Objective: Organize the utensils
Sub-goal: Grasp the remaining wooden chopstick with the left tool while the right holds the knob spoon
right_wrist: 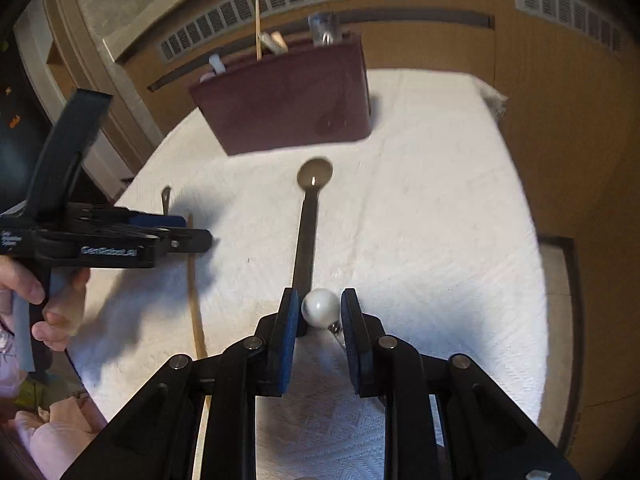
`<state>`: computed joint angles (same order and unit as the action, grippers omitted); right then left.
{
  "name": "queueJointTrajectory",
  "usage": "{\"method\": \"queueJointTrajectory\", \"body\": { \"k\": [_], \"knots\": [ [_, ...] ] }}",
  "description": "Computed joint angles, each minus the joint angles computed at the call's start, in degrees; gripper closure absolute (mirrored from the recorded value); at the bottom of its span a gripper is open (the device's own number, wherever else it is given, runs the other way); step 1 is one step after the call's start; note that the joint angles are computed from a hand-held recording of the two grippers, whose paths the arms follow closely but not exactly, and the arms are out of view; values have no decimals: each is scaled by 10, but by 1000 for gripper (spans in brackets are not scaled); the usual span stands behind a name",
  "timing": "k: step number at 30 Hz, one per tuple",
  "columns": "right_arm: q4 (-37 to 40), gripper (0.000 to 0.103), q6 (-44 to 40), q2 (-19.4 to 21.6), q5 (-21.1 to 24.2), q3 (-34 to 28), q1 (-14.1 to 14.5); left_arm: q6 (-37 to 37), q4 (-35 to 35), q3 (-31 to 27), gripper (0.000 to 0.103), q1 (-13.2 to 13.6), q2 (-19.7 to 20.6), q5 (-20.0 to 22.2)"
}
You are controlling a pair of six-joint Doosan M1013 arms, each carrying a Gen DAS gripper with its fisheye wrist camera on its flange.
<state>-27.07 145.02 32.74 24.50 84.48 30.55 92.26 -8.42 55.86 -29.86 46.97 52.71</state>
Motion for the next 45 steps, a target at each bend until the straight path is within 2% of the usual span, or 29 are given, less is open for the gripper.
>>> {"method": "queueJointTrajectory", "body": {
  "k": [2,3,6,9,12,17,18,19,21,24,27,28,31,33,35,37,39,42,45],
  "knots": [
    [-78,76,65,-7,0,9,3,71,-57,-9,50,-1,8,-7],
    [-92,74,74,-9,6,9,2,112,-92,-11,50,-1,10,-5],
    [-71,72,29,-11,37,8,1,160,-129,-13,50,-5,12,-1],
    [-54,72,-48,-10,55,7,8,138,-97,-1,48,-11,3,-4],
    [-24,72,-140,-5,51,1,12,93,-57,16,48,-12,-9,-9],
    [89,73,-272,20,59,-32,0,47,-90,-5,48,3,1,31],
    [120,76,-285,21,52,-34,-6,35,-92,-15,48,4,6,42],
    [147,84,-289,21,48,-35,-11,29,-94,-21,48,6,9,53],
    [122,84,-244,16,43,-31,-11,9,-84,-46,48,3,22,73],
    [71,84,-155,-2,17,-6,-12,-26,-43,-115,49,-9,57,114],
    [33,84,-87,-20,-1,15,-13,-40,11,-140,52,-22,70,131],
    [5,84,-58,-25,-2,21,-11,-37,28,-148,56,-27,74,135],
    [-41,84,-9,-35,-3,32,-8,10,26,-141,85,-35,71,124],
    [-53,84,4,-38,-4,36,-5,61,63,-102,89,-45,50,88],
    [-64,84,10,-39,-1,36,-2,115,103,-46,90,-54,24,38],
    [-47,84,-9,-39,-9,35,-3,150,121,-10,89,-53,4,8],
    [-35,84,-21,-37,-13,32,-3,145,122,-15,88,-49,6,24],
    [-15,84,-39,-32,-15,26,-4,102,84,-43,84,-36,18,71],
    [-17,84,-30,-28,-3,20,-4,14,29,-89,69,-20,41,139]
  ]
}}
